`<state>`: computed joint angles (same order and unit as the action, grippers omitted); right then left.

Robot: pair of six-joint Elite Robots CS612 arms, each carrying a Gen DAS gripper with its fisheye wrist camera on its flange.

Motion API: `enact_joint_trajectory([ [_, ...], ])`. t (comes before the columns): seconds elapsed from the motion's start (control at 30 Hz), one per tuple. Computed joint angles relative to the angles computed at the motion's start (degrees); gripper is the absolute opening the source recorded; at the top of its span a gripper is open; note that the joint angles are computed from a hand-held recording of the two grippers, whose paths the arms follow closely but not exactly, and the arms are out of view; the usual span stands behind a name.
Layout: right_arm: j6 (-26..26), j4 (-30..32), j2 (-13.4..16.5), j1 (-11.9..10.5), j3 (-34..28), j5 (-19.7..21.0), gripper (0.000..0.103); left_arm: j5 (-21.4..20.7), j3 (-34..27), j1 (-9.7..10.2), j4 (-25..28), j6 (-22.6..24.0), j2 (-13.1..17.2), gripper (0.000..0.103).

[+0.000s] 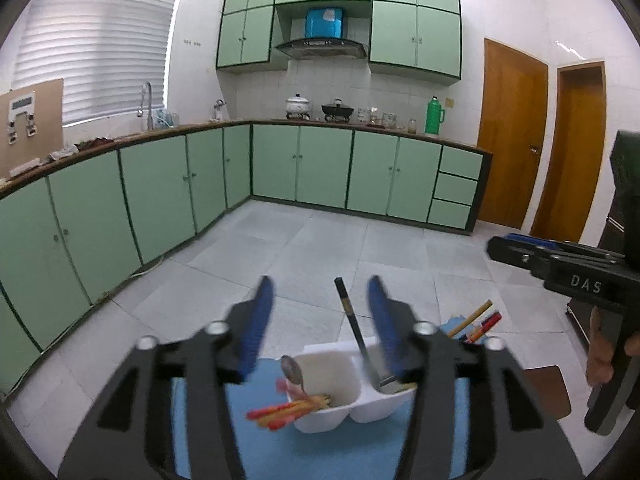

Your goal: Organize utensils

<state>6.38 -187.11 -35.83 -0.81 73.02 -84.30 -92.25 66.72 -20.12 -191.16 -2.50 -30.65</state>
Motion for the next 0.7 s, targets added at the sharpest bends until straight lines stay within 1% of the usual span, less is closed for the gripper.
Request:
enact_joint_trajectory([
  [0.03,0.1,-1.6,-0.7,0.0,1.6,-1.4,0.058,0.2,1.3,-0.01,-0.9,-0.1,-0.6,0.061],
  [0.07,0.1,-2.4,-1.1,0.1,2.5,-2.4,0.061,0.2,2.7,-0.03,-1.7,-0.2,-1.3,0.069],
  [0.1,0.0,-3.8,-1.6,0.2,3.8,-3.3,0.067,0.4,3.8,-0.07,-2.4,-0.3,-1.8,0.075],
  [0.13,-0.2,-5.4,-2.4,0.3,5.6,-4.6,0.073,0.7,5.4,-0.15,-3.7,-0.3,-2.5,0.078],
  [0.17,-0.3,-6.2,-2.8,0.4,6.6,-5.6,0.078,0.8,7.0,-0.24,-4.9,-0.2,-3.2,0.081],
  [0.2,-0.4,-7.3,-3.3,0.6,8.0,-6.7,0.087,1.0,8.0,-0.34,-5.4,-0.2,-3.7,0.085],
  [0.23,-0.3,-9.1,-3.9,0.7,9.9,-7.7,0.094,1.0,9.8,-0.47,-6.5,-0.3,-4.5,0.086],
  [0.27,-0.1,-10.1,-4.2,0.8,11.0,-8.2,0.096,0.8,11.2,-0.53,-7.1,-0.3,-5.1,0.088],
  [0.33,-0.1,-12.3,-5.3,0.9,14.2,-8.4,0.097,0.5,13.5,-0.72,-8.2,-0.2,-6.2,0.09],
  [0.43,0.7,-13.9,-6.4,0.9,17.4,-7.4,0.097,1.2,17.7,-1.2,-9.4,-1.3,-7.9,0.093],
  [0.53,2.7,-15.8,-7.4,0.9,20.7,-5.8,0.097,1.1,21.3,-1.4,-10.8,-2.6,-9.1,0.095],
  [0.63,3.1,-16.8,-8.3,1.2,23.5,-4.1,0.097,3.0,24.7,-2.03,-11.4,-2.9,-10.3,0.096],
  [0.7,2.8,-17.2,-8.8,1.7,24.7,-4.1,0.097,3.6,26.2,-2.3,-11.9,-2.4,-10.9,0.096],
])
